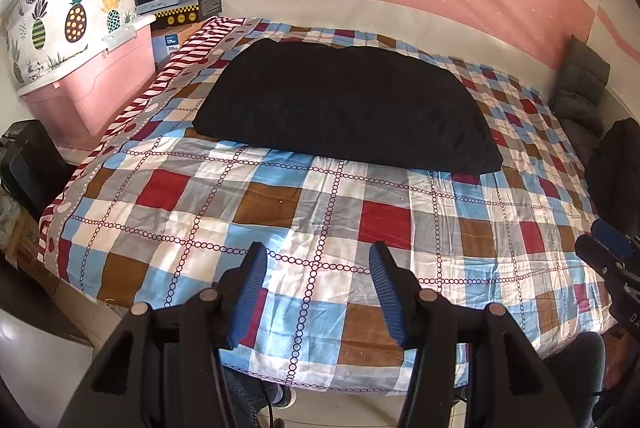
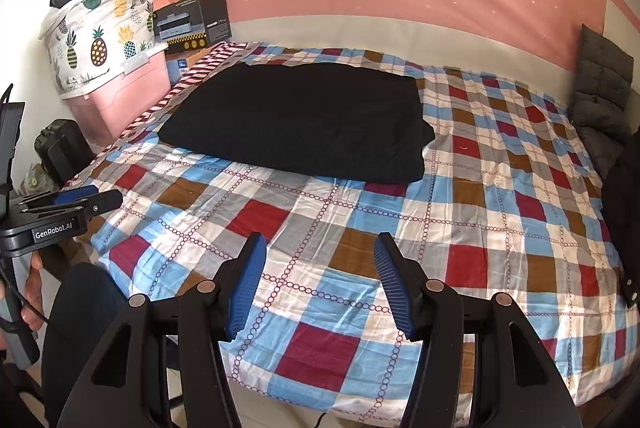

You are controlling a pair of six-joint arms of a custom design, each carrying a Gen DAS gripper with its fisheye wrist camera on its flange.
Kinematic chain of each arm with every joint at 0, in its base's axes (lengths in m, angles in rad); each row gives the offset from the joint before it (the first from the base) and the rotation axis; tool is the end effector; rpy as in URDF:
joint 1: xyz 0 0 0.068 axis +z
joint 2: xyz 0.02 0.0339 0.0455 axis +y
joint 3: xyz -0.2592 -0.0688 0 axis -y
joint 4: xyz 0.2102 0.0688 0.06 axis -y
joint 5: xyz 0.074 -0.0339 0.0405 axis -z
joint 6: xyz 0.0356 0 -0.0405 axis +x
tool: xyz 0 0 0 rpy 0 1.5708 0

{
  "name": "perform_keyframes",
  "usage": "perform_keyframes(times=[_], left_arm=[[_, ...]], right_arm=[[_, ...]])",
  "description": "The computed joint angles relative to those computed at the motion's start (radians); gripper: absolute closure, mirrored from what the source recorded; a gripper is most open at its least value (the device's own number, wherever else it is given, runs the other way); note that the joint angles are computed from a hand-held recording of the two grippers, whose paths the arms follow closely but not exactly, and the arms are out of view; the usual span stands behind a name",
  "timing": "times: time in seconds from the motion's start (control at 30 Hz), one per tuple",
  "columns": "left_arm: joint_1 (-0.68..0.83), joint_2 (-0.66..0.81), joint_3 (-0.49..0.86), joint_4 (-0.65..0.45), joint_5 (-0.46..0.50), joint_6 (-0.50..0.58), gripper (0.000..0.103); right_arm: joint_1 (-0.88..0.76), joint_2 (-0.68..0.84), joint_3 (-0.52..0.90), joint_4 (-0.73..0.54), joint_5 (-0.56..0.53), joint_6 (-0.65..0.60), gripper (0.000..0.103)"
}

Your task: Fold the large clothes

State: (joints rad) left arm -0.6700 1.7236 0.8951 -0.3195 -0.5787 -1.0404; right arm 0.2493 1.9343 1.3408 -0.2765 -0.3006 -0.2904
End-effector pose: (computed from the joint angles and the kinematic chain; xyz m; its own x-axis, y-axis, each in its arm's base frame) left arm 0.2381 -0.1638 0.1607 -0.6583 -0.3998 -0.6378 -0.4426 0.8909 -0.1016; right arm 0.3750 0.1063 0.2054 -0.5892 -0.4322 -0.6826 -0.6152 0.7877 0.0322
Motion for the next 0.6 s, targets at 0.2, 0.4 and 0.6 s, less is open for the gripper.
perform_keyframes(times=[0.2, 0.4, 0.6], left_arm=[[-0.004, 0.008, 0.007, -0.011, -0.001, -0.009, 0.048], [-0.010, 0.004, 0.002, -0.002, -0.001, -0.008, 0.048], [-0.015, 0.001, 0.007, -0.011, -0.003, -0.018, 0.048]], right_arm=[[0.006, 0.003, 0.003, 0.000, 0.001, 0.002, 0.046], [0.009, 0.003, 0.003, 0.001, 0.002, 0.004, 0.046], [0.008, 0.005, 0.005, -0.001, 0.001, 0.002, 0.046]])
